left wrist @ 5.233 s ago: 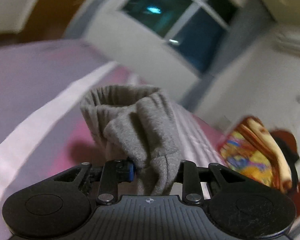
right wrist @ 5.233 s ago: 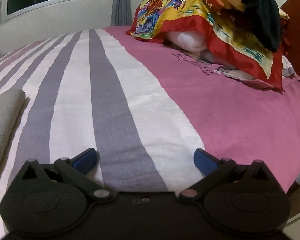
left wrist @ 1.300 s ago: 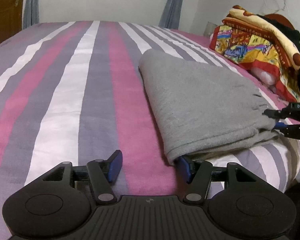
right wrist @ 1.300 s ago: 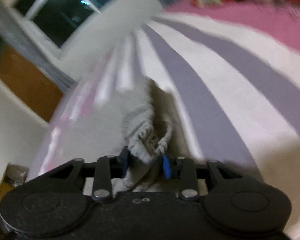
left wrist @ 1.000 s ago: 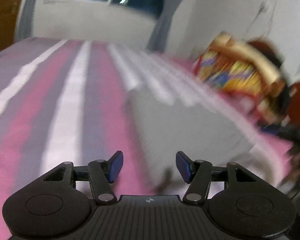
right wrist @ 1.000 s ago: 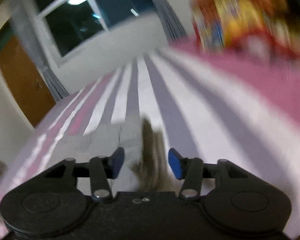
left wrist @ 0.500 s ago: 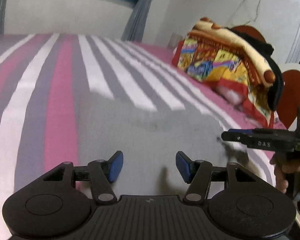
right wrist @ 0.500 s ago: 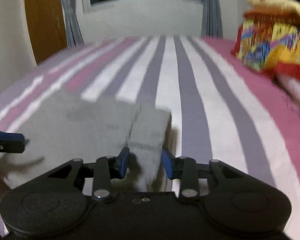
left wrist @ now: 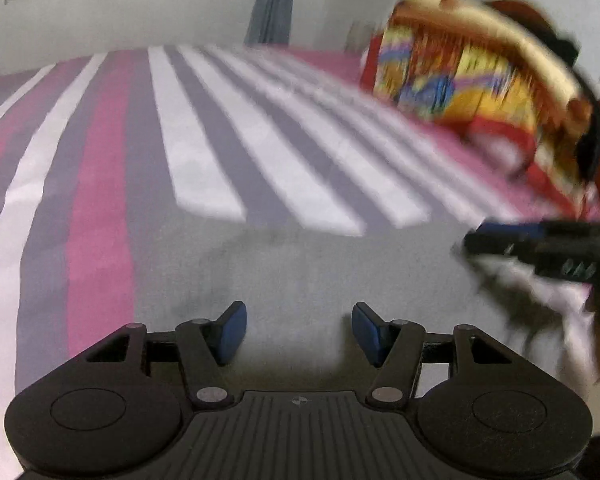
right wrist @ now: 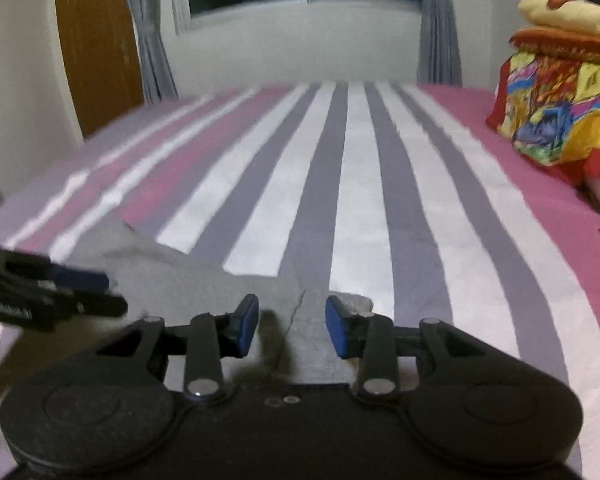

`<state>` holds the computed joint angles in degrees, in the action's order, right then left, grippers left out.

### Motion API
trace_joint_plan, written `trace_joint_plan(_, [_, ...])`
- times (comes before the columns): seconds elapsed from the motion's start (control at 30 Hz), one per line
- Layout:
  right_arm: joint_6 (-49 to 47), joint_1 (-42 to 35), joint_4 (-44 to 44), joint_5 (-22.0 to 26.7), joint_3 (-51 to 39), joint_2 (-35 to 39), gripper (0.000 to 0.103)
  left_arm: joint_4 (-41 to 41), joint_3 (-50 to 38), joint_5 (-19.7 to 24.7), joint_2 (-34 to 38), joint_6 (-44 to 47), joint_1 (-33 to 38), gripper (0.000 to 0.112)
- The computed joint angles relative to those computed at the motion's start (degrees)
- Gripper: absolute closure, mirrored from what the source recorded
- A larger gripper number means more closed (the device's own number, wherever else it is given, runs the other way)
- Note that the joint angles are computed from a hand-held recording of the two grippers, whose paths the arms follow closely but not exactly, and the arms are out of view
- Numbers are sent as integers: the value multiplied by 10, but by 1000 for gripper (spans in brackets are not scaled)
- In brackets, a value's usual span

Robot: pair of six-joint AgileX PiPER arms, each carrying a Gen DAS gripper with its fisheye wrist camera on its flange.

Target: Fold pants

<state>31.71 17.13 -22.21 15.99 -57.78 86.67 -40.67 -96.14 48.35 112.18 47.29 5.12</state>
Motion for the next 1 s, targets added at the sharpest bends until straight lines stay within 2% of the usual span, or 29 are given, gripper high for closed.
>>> trace_joint_plan(0.07, [-9, 8, -5, 37, -18, 43, 64, 4, 30, -36, -7, 30, -11, 51])
trace_joint_plan(0.1, [11, 8, -27, 25, -9, 44, 63, 15, 30, -38, -11, 21, -15, 51])
trace_joint_plan(0.17, [7, 7, -5, 42, -15, 34, 63, 45, 26, -33, -25, -13, -21, 51])
trace_joint_plan(0.27, [41, 23, -32, 24, 29, -43, 62, 8, 99, -51, -90, 43, -6, 51])
trace_joint_plan(0.37, [116, 51, -92, 25, 75, -107, 62, -36, 189, -77, -160, 117, 12, 51])
trace_joint_plan(0.47, [136, 71, -93, 28, 117, -144, 62, -8, 233, -80, -188, 126, 17, 51])
trace_joint_plan(0.53, [126, 85, -78, 72, 113, -109, 61, -13, 261, -96, -194, 142, 19, 49])
trace_joint_plan(0.57, [121, 83, -79, 72, 113, -99, 60, -7, 265, -98, -199, 136, 17, 49])
trace_joint_plan(0.63, [147, 93, -100, 94, 99, -98, 60, 53, 262, -105, -216, 74, 1, 49])
trace_joint_plan(0.67, [170, 103, -113, 106, 92, -109, 60, 62, 264, -102, -231, 63, 1, 49])
trace_joint_plan(0.73, [200, 123, -142, 98, 103, -151, 59, 35, 281, -94, -259, 85, 10, 49])
trace_joint_plan(0.8, [249, 158, -194, 127, 109, -172, 58, 32, 298, -84, -283, 91, 20, 49])
trace_joint_plan(0.87, [264, 178, -210, 131, 124, -186, 58, 15, 323, -81, -306, 104, 33, 49])
trace_joint_plan(0.93, [281, 186, -227, 128, 138, -182, 58, -9, 341, -77, -312, 121, 49, 48])
trace_joint_plan(1.0, [251, 175, -189, 140, 137, -146, 57, -14, 348, -78, -299, 114, 54, 43])
